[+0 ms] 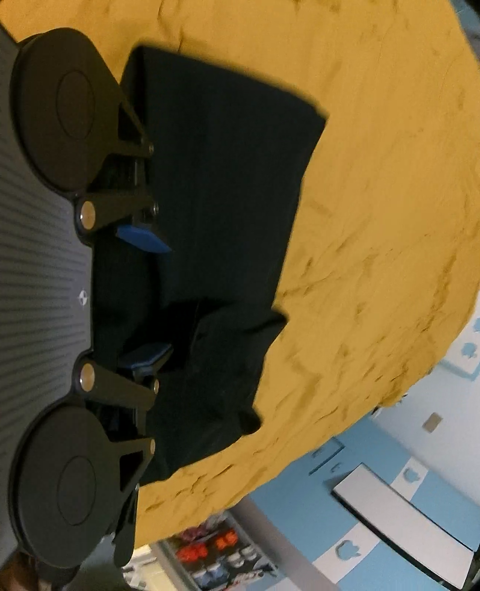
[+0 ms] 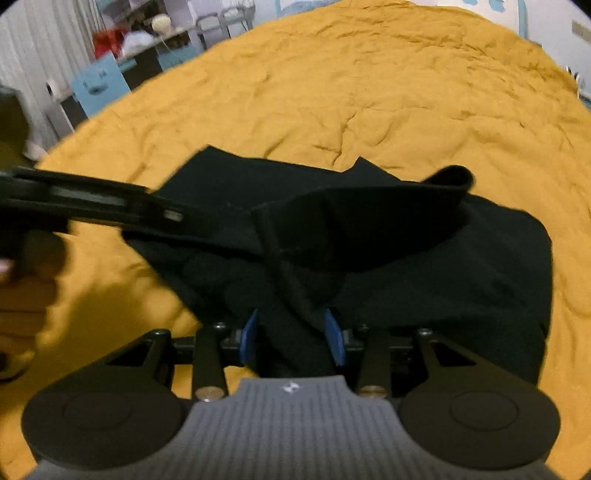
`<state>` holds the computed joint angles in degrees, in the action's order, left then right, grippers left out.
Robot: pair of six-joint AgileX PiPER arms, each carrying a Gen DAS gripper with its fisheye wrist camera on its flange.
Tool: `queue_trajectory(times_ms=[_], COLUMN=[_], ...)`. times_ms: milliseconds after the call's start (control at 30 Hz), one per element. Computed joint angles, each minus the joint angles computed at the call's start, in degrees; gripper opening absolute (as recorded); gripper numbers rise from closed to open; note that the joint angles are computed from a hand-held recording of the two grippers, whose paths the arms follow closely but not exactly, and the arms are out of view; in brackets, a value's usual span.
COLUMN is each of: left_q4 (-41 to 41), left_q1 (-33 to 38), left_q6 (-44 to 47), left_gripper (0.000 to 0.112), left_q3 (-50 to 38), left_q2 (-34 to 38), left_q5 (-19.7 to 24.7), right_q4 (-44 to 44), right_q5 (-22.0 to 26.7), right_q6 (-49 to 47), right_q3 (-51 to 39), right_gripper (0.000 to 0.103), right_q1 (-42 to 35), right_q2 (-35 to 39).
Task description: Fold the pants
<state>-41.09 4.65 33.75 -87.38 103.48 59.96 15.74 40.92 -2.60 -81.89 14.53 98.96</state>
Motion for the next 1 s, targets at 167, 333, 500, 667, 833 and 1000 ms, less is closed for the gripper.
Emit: queue_trajectory(times_ms=[167, 333, 500, 667, 833, 1000], left_q4=[2.9, 1.7, 2.0, 1.4, 16.1, 15.4], left_q1=[-5.7, -8.7, -9.2, -10.6, -16.8, -16.9], left_q6=[-2.1, -0.2, -1.3, 1.0, -12.3, -18.4], left_gripper=[0.066, 0.069, 0.070, 0.072, 0.075, 0.067], left_q3=[4.5, 6.2, 5.0, 7.3, 6.5, 5.3], left_q2=[-2.2, -3.4, -3.9, -5.7, -4.0, -1.5], left_q5=[-8.6, -13.0, -10.3, -9.9, -16.9, -17.9], right_q4=[0.9, 6.2, 9.2, 9.2, 11.8, 13.7], right_q5=[-2.3, -3.7, -6.0, -7.7, -8.2, -7.8], right_q6=[0.1, -3.2, -5.7, -4.7, -6.5, -8.6], right_q3=[7.8, 9.1, 11.3, 11.6, 12.9, 14.3], right_gripper=[0.037, 0.037, 0.037, 0.037, 0.037, 0.037], right_q1=[-3.4, -6.3, -7.4, -8.4, -9.0, -10.1], right_q2=[-7.1, -7.6, -8.7, -7.8, -8.5, -9.6])
